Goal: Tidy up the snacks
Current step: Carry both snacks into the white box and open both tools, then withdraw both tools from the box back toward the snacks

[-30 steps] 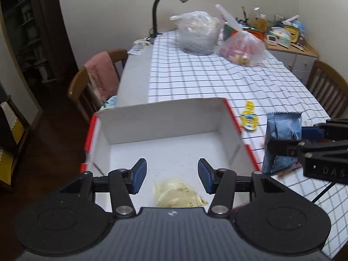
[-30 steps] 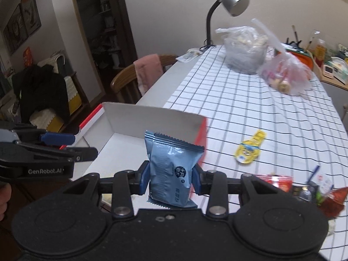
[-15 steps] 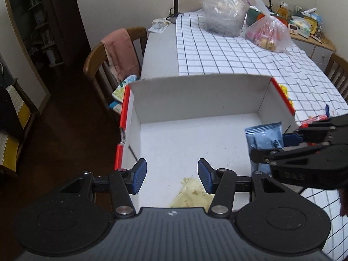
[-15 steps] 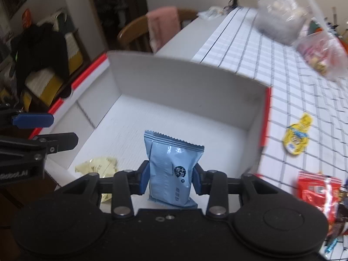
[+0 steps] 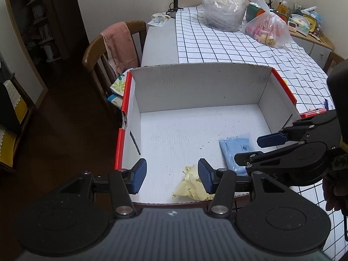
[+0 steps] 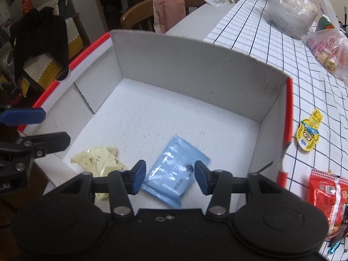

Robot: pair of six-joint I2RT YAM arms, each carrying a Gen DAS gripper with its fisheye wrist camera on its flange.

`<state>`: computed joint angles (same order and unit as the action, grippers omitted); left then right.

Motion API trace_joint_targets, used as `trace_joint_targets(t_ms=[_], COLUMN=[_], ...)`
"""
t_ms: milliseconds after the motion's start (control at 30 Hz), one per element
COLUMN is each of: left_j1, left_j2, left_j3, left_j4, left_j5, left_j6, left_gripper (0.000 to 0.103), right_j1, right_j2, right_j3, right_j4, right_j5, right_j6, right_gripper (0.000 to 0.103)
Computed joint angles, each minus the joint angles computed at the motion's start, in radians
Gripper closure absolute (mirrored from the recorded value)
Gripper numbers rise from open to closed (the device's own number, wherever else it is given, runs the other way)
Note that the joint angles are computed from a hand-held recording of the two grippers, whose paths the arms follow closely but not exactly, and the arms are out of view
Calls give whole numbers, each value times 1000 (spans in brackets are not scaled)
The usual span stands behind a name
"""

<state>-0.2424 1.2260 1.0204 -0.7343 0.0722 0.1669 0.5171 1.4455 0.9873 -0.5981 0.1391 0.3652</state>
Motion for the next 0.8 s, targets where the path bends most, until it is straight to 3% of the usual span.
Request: trace_joint_targets(t_ms=[133,400,500,800], left_j1=[-2,-16,-20,-76], left_j2=[-9,-41,-65,-121], left_j3=[8,29,30,50], left_j4=[-2,-21,-21,-40], left_j5=[8,30,43,50], left_j6=[2,5,2,-24], left_gripper=[52,51,45,40], right_j1=[4,39,53,94], right_j2=[-68,-200,-243,-403], right_j3=[-8,-2,0,-9], right_j4=[-11,-71,-98,-191], right_j5=[8,57,93,165], right_j6=[20,55,72,126], right_gripper=[43,37,33,22])
